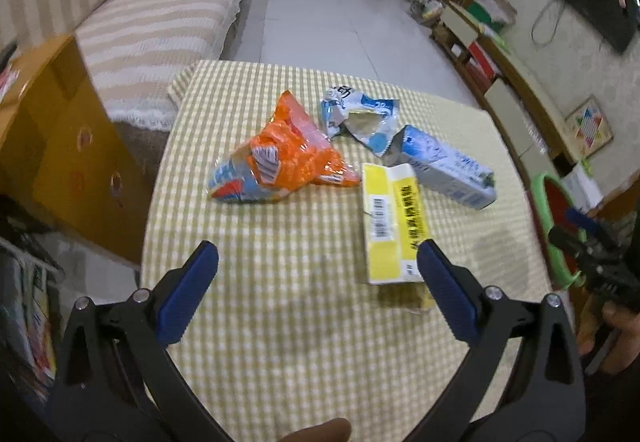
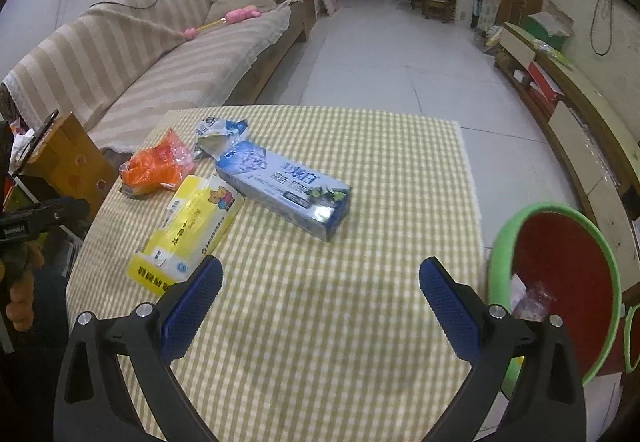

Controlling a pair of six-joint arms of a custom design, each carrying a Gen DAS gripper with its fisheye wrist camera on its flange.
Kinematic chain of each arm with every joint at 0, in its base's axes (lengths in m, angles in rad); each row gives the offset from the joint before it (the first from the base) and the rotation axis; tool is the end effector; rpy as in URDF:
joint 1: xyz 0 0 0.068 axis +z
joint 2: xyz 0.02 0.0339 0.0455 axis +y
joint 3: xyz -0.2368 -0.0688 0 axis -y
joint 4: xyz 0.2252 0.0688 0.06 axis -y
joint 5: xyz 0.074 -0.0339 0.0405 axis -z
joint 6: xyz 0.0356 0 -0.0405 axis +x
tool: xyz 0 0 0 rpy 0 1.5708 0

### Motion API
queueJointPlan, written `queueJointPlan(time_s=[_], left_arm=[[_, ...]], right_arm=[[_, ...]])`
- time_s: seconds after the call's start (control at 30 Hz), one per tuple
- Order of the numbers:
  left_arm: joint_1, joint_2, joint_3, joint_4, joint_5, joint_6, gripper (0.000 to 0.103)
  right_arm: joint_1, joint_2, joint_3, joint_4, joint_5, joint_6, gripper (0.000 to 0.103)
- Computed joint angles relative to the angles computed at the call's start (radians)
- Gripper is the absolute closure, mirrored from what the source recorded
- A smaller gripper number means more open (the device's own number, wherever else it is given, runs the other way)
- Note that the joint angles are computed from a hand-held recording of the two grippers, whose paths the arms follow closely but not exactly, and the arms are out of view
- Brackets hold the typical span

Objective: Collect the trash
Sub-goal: 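Move both tools back over the table toward the remaining trash, then grasp orange snack bag with left tool while right tool grasps blue toothpaste box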

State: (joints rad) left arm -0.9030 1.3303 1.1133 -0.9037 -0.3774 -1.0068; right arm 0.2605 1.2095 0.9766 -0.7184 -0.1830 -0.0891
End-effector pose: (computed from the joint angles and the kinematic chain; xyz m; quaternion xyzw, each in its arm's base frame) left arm 0.1608 -0.1827 0.2572 -0.0915 0.9540 -0.0733 0.2759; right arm 0.2230 0.0662 0.2527 -0.1924 0.9291 0.1127 0.2950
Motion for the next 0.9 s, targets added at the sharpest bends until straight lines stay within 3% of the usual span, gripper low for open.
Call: queueJointPlan(time_s=[0.27, 0.53, 0.9], left_arm=[[0.120, 0.086, 0.023, 0.028, 0.025, 0.233, 0.006], [0.239, 0.204, 0.055, 0.074, 0.089, 0.482, 0.006], [0.329, 0.287, 0.030, 0.175, 0.148, 0.602, 0.006]], right_arm=[[0.049, 0.182, 0.058, 0.088, 0.031, -0.033, 0.007], [0.080, 0.429, 0.217, 0.102, 0.033, -0.142, 0.007], [0.128, 0.631, 0.368, 0.127, 0.075, -0.236, 0.006]])
